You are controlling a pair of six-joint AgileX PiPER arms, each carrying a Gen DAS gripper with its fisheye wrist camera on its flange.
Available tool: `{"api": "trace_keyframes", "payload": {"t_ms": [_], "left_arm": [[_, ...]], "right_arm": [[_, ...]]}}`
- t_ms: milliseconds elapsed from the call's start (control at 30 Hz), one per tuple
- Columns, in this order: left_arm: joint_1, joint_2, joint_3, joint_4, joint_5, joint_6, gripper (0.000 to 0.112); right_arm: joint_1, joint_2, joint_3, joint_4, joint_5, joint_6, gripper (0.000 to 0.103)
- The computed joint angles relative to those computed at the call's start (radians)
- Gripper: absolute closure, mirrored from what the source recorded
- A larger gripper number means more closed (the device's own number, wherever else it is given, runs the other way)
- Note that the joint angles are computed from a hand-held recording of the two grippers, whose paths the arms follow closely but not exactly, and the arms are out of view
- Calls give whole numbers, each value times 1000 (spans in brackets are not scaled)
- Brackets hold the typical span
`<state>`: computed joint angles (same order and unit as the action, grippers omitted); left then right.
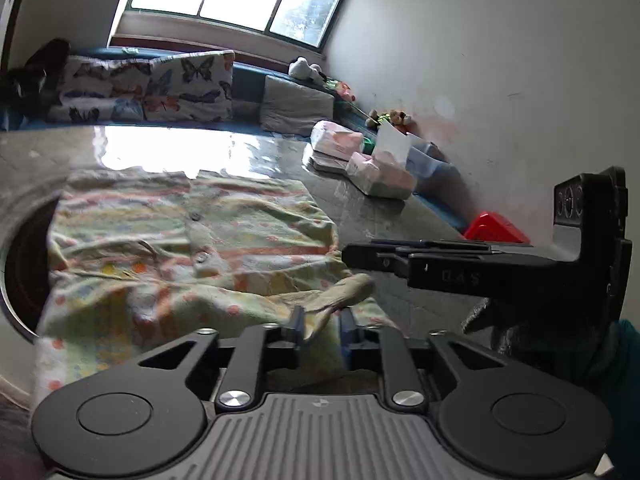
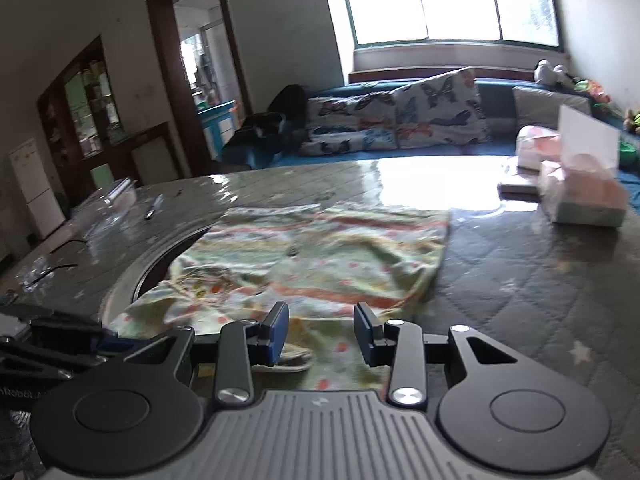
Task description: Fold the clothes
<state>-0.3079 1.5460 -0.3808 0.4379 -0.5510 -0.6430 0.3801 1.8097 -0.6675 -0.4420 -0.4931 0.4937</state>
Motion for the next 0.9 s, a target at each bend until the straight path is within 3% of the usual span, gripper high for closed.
{"api": "trace_keyframes", "payload": {"t_ms": [267,500,567,667,833,900], "left_arm": [[251,-101,80,91,7,8,72],[366,-62,103,89,-25,42,72],[375,-50,103,93,-29,47,72],[369,-31,102,85,-31,64,71],[356,8,93,62,-29,102,71],[354,20,90,45,-26,120,71]], "right_arm": [[48,73,-76,-104,78,113,67],[91,117,-100,48,136,-36,67],[109,115,-105,71,150,-79,78],[145,111,-105,258,157,-283,89],[192,51,-90,566,113,-623,91],[196,32,-103,618,116,-688,91]]}}
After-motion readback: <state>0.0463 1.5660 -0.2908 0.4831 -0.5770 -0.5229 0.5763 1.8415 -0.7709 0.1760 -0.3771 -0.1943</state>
